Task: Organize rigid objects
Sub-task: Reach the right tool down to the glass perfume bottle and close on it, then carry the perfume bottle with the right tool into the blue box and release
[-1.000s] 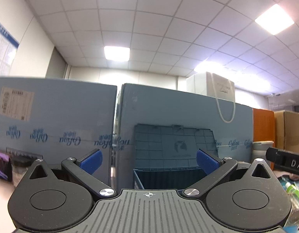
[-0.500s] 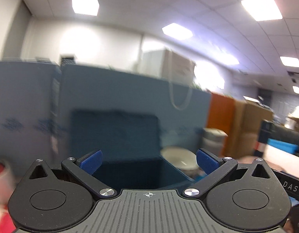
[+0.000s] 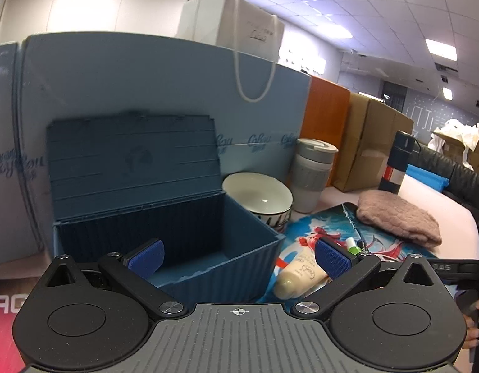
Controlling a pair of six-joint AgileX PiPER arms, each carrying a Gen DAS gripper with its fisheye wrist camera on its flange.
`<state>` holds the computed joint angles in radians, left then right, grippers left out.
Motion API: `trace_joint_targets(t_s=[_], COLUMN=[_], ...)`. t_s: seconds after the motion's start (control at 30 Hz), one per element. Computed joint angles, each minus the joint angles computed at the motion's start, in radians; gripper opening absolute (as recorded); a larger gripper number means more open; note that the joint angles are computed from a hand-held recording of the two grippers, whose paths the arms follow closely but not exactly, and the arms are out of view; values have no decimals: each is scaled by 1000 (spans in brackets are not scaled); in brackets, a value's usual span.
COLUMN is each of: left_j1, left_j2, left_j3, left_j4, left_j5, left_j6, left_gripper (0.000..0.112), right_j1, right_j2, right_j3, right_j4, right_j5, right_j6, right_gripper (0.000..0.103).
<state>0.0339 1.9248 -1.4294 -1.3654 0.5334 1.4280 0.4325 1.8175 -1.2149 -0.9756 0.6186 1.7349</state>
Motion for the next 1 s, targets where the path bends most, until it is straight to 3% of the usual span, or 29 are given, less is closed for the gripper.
trace_joint_targets(t_s=[0.03,0.13,0.27,0.37,0.5,0.6,0.7,0.87,1.0], left_j1=[8,20,30,31,51,80,110,167,195], left_j2=[1,2,9,16,9,8,14,54,86], left_j3=[-3,-7,-23,-38,-38,-48,-66,-129,-177], left_j4=[0,-10,18,48,31,18,15,41,72], left_j5=[7,14,20,20,19,13,0,21,50], left_j6=[-4,-5,-40,-64,-42,-51,-78,-181,-251], left_gripper=[103,103,103,103,103,103,103,103,103], right_j1=[-8,-25,-10,0,8,35,47,48,52], right_j2=[3,-26,5,88,197,279,356,373,313], right_j3=[-7,26,-60,-206,-385,-507,-630,-675,-590], right_j4=[30,18,223,434,555,518,545,555,543], right_j5=[-15,-166,-226,-142,-1,116,236,287,238], right_j6=[-11,36,-213,-451,-587,-617,-689,-714,-667], right_gripper=[81,80,80,77,62,61,51,43,36])
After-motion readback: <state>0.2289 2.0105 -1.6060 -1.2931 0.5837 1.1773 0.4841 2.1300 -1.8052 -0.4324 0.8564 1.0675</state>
